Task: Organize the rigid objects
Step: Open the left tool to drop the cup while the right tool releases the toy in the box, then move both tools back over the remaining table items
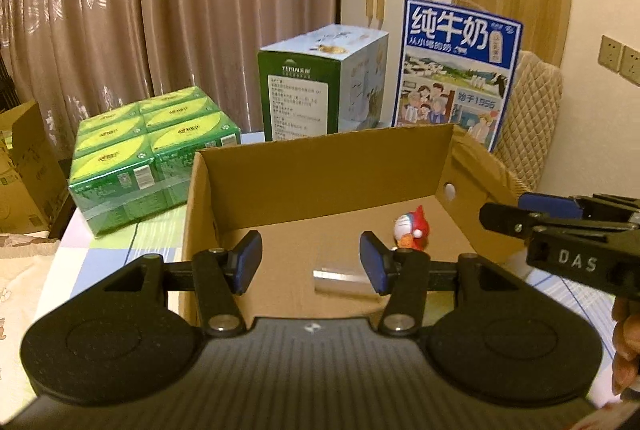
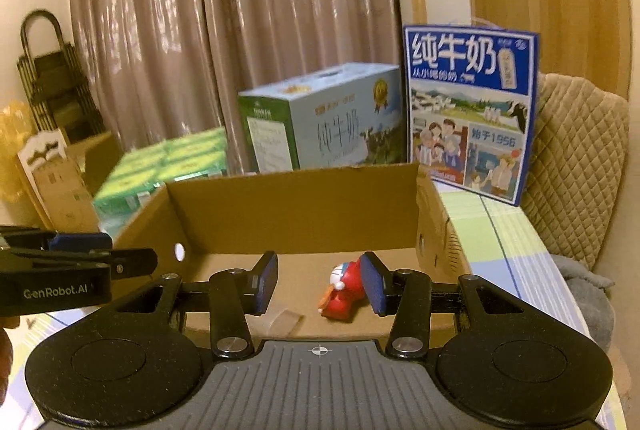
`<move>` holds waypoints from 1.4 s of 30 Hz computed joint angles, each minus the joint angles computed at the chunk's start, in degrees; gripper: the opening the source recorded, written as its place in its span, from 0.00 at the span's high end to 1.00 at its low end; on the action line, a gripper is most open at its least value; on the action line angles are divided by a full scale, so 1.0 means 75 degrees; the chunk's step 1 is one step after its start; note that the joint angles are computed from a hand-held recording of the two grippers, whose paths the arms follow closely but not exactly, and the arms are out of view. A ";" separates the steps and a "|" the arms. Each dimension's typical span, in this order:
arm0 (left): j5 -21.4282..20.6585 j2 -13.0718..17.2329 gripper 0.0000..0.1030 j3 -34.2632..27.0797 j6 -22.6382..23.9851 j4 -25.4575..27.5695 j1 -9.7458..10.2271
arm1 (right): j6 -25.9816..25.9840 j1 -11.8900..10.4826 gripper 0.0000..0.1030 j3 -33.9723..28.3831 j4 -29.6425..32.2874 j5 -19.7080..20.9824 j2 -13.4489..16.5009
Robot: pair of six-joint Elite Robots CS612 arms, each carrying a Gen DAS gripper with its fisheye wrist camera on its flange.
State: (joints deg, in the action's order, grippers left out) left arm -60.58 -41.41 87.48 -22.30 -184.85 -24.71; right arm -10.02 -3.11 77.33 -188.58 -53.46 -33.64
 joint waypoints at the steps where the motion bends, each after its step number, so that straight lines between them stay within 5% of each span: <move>1: 0.0037 -0.0064 0.52 0.0112 0.0009 -0.0067 -0.0042 | 0.0015 -0.0026 0.58 0.0123 -0.0099 0.0050 -0.0066; 12: 0.0293 -0.0879 0.49 0.1951 -0.0896 -0.0644 -0.0671 | -0.0190 -0.0549 0.47 0.2102 -0.0829 0.0422 -0.0857; 25: 0.0807 -0.1034 0.30 0.3447 -0.2051 -0.1119 -0.1604 | -0.2479 -0.1105 0.41 0.4177 -0.0489 0.0626 -0.1473; 34: 0.0862 -0.0833 0.25 0.3601 -0.2358 -0.1282 -0.1749 | -0.3384 -0.0957 0.40 0.4148 -0.0638 0.0714 -0.1268; 42: 0.0680 -0.0734 0.25 0.3599 -0.2619 -0.1379 -0.1676 | -0.3847 -0.0680 0.41 0.3789 -0.0315 0.0163 -0.1062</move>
State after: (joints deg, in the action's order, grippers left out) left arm -55.48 -46.91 114.47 -41.95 -195.20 -37.29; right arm -38.88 -8.22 105.75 -190.94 -52.24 -41.61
